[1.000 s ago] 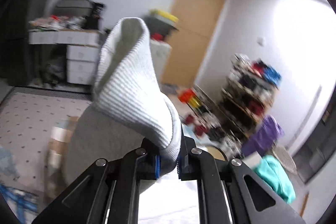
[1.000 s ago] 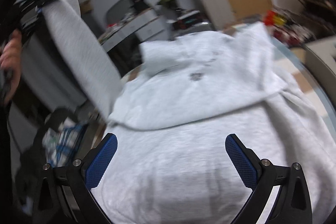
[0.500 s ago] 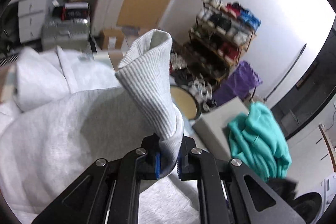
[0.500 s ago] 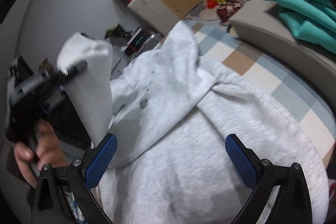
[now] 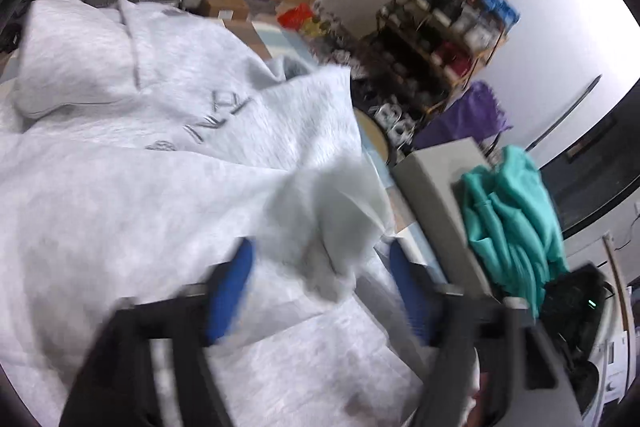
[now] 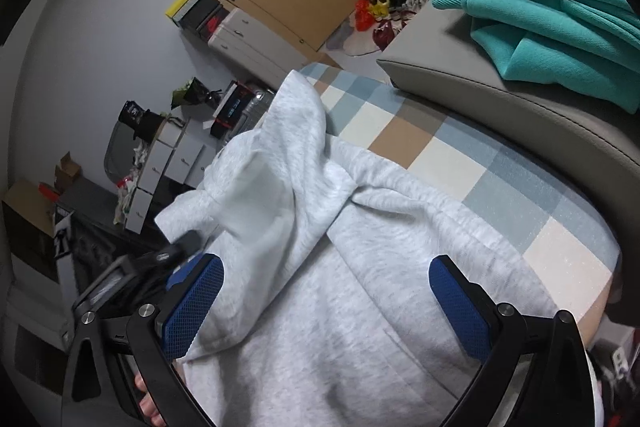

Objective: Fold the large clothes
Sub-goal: 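Grasp the folded sleeve cuff with the right tool and adjust it on the hoodie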

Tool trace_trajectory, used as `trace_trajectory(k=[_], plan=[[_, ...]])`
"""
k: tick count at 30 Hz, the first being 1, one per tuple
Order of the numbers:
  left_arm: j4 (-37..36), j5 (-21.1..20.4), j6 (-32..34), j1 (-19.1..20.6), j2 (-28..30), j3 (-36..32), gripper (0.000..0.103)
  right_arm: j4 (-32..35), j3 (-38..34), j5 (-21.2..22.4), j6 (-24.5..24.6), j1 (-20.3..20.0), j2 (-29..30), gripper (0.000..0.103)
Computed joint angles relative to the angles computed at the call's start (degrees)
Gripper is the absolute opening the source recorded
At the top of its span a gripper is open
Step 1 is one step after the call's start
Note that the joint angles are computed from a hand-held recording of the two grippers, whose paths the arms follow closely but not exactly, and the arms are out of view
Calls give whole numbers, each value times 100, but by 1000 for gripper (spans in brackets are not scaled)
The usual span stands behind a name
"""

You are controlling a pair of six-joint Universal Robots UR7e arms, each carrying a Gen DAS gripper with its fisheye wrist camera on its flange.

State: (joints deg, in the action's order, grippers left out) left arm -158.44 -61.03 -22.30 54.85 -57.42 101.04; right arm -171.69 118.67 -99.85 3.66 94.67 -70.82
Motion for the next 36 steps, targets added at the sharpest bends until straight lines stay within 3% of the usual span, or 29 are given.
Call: trace_trajectory(k=[2,4,7,10,11,14,17,18,23,25,27,29,31,33,35,36], plan=[[-205,0,90,-42,-249,322,72,22,29,36,-20,-4,-22,103],[-100,318,-34,-149,-537,607,72,38,24,35,-75,25,15,103],[125,976,-665,-362,-1071,1226,72,236,-47,35,-261,75,86,103],[-105,1137,-1037,-472,-1508,1883,72,315,-167,-86,-390,152,212,103],[-363,1107,-1109,-522,-1664,2155,72,364,-263,-249,-469,220,282,103],[-679,1278,-1377,-610,-1911,2583,72,163,-720,-1590,-915,669,771,103],[-1570,1470,-1368,-694,-2009,3009,72,419,-1431,-2153,-1865,929,1350,103],[-1563,1563,-1400,-681,-1995,3040,72,646,-1708,-2362,-2034,992,1550,103],[-1174,1831,-1351,-584,-2049,3051,72,2316,-2788,-2723,-2000,1053,2185,91],[-1157,1593,-1363,-433,-2163,3083,72,3122,-3198,-3045,-1566,1066,2440,66],[-1139,1489,-1499,-329,-2241,3141,72,3583,-3416,-3041,-1306,1036,2563,49],[-905,1423,-1725,-225,-2234,3112,72,3638,-3508,-3092,-1244,1047,2650,35],[-554,1372,-1837,-153,-2168,3018,72,3492,-3537,-3289,-1466,1121,2733,15],[-276,1386,-1919,-135,-2081,2926,72,3252,-3553,-3504,-1538,1210,2796,12],[-202,1405,-1925,-152,-2043,2902,72,2793,-3458,-3350,-1756,1264,2715,10],[-229,1404,-1920,-164,-2033,2910,72,2249,-3327,-3187,-2069,1307,2631,10]])
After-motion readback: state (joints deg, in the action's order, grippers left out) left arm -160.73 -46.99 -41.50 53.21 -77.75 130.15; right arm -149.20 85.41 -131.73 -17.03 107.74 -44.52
